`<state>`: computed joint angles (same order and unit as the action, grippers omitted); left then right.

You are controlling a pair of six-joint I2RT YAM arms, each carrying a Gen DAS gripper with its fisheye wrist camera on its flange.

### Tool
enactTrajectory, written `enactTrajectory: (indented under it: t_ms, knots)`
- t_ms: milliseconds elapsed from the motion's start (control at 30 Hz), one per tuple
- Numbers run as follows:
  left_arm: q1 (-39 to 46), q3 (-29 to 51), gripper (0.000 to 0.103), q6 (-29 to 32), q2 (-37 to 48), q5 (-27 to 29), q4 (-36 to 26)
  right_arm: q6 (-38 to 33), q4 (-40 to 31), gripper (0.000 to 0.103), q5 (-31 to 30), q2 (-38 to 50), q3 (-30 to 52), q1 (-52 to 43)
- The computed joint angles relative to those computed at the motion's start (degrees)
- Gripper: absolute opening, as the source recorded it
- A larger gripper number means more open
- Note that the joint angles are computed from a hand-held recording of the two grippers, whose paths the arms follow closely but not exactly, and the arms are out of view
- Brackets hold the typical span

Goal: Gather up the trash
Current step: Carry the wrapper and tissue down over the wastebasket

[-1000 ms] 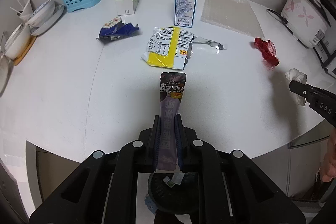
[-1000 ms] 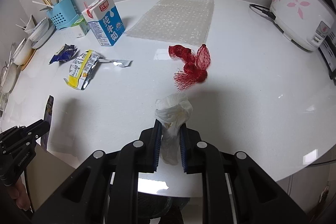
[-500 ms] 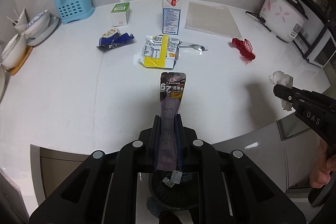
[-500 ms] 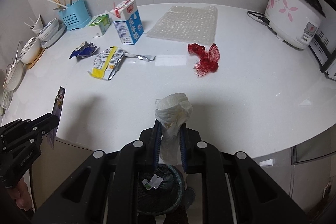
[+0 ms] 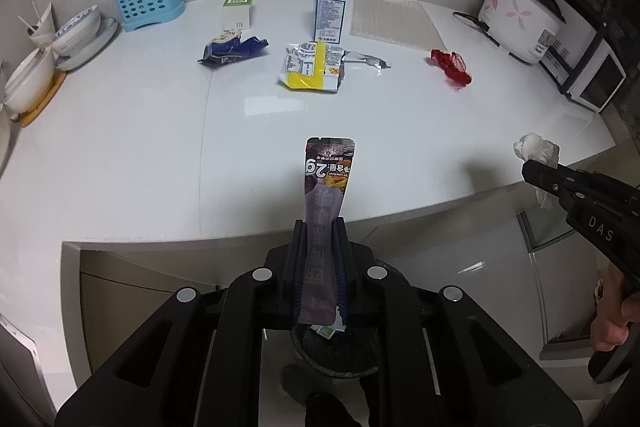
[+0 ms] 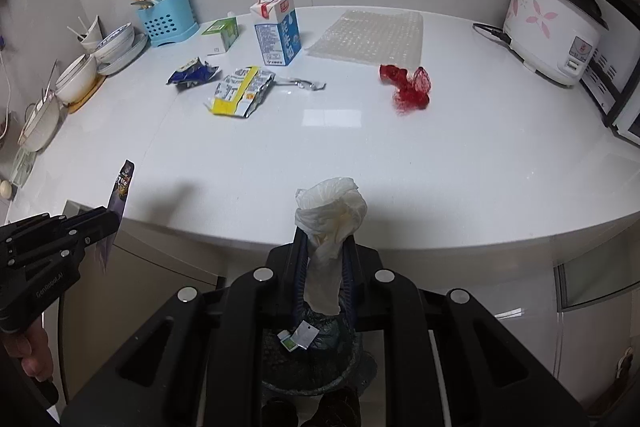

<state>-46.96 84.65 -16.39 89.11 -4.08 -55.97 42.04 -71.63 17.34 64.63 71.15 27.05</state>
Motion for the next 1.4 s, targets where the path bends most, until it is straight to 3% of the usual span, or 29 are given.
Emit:
enactTrajectory:
  t_ms: [400, 667, 1400]
  knots:
    - [-2.08, -16.75, 0.013, -1.38, -8.96, 0.67, 6.94, 12.71, -0.8, 0.015, 1.9, -3.55, -8.57, 14.39]
    - [-1.35, -25.2, 0.013, -1.9, -11.2, 1.66, 10.49, 18.12, 1.77, 0.015, 1.46, -3.33, -14.74, 19.1]
    - [1.21, -34.08, 0.013, -2.82, -12.69, 4.17, 14.54, 22.15, 20.47, 0.015, -6.01, 3.62, -27.72, 20.52]
